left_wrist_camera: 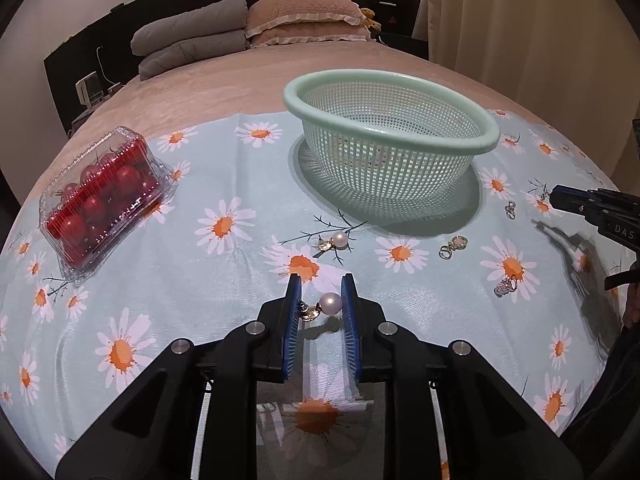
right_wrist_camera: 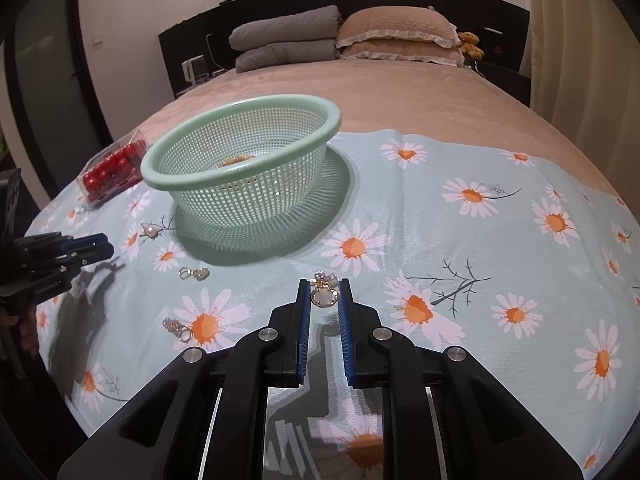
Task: Organize jewelry
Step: 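Carry the pearl earring with the left tool while the right tool carries crystal earrings to the basket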
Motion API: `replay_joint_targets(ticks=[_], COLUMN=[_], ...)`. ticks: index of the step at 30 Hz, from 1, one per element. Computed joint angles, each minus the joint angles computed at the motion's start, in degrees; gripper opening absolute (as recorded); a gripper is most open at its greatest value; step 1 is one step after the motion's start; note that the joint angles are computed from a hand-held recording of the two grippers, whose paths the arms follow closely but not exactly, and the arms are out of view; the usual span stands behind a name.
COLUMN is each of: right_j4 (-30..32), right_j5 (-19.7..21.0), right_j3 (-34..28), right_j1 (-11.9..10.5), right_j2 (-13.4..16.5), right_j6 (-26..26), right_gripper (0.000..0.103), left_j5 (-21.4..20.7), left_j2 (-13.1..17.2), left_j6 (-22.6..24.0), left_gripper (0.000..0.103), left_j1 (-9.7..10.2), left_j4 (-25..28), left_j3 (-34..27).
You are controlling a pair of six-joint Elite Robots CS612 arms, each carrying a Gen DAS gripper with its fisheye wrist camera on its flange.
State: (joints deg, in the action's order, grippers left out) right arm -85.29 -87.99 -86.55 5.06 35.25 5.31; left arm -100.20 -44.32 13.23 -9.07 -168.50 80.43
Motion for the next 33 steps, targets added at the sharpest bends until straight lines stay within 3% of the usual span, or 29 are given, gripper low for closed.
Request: replay_joint_targets(ticks=[9, 20, 33], right_j4=[-4.96, -12.88, -18.74], right_j5=[-0.83, -0.75, 4.11], right_j3=[1.74, 9.26, 21.82], right_j1=[-0.19, 0.68, 1.76], right_j2=[-3.0, -8.54, -13.61], right_j6=[-2.94, -10.79, -12.77], right_gripper=[0.013, 0.013, 0.013], left_j5=[1.55, 1.42, -0.71], left_j2=[-0.56, 0.8, 7.61], left_j6=[0.89, 3.22, 1.62], left_gripper=[0.021, 0.021, 0.021], left_j1=[0.23, -1.37, -3.27], left_j4=[-2.75, -4.24, 9.49], left_j3=[-3.56, -10.93, -22.37])
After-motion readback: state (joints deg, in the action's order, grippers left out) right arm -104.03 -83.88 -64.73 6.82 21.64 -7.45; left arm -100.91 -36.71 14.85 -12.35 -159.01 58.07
